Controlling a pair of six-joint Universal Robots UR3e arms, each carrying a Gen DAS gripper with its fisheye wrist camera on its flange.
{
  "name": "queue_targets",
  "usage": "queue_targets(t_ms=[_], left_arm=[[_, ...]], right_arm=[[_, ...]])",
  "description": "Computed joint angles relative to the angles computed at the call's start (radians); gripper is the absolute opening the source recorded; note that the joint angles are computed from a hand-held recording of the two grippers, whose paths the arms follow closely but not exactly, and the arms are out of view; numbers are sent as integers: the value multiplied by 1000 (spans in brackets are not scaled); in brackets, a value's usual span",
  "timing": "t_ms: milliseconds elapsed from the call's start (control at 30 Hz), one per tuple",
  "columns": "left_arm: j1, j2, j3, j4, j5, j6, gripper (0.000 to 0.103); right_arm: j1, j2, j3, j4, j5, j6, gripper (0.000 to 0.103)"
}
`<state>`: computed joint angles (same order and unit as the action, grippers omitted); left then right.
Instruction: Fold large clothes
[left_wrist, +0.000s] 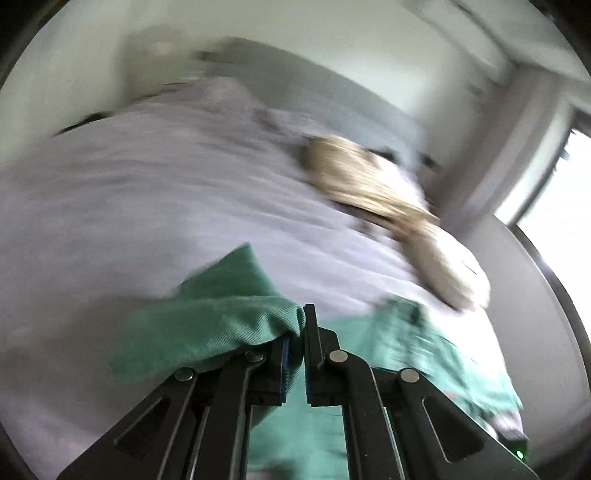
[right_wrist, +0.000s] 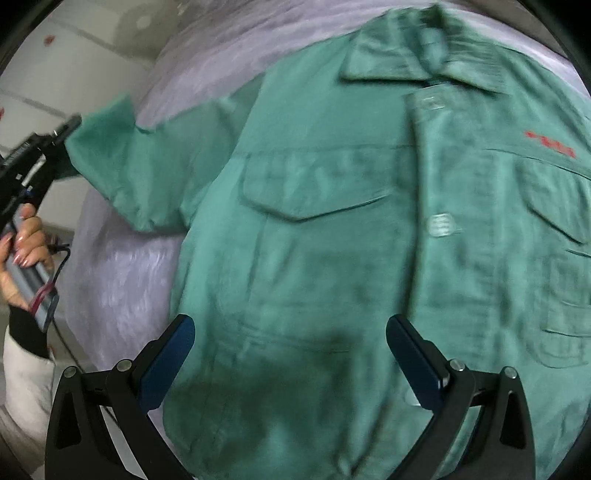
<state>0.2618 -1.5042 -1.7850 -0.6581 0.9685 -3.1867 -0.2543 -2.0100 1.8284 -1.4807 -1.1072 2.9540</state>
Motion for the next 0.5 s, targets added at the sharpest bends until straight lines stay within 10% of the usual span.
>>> queue_targets(t_ms=[400,500], left_arm=[[-743,-677,616,-165,464,-79,9],[-772,-613,493,-121,522,-55,36]], right_arm=[[-690,-185,75,260,-46,-426,103],[-716,-167,104,203,-75,-436,103]])
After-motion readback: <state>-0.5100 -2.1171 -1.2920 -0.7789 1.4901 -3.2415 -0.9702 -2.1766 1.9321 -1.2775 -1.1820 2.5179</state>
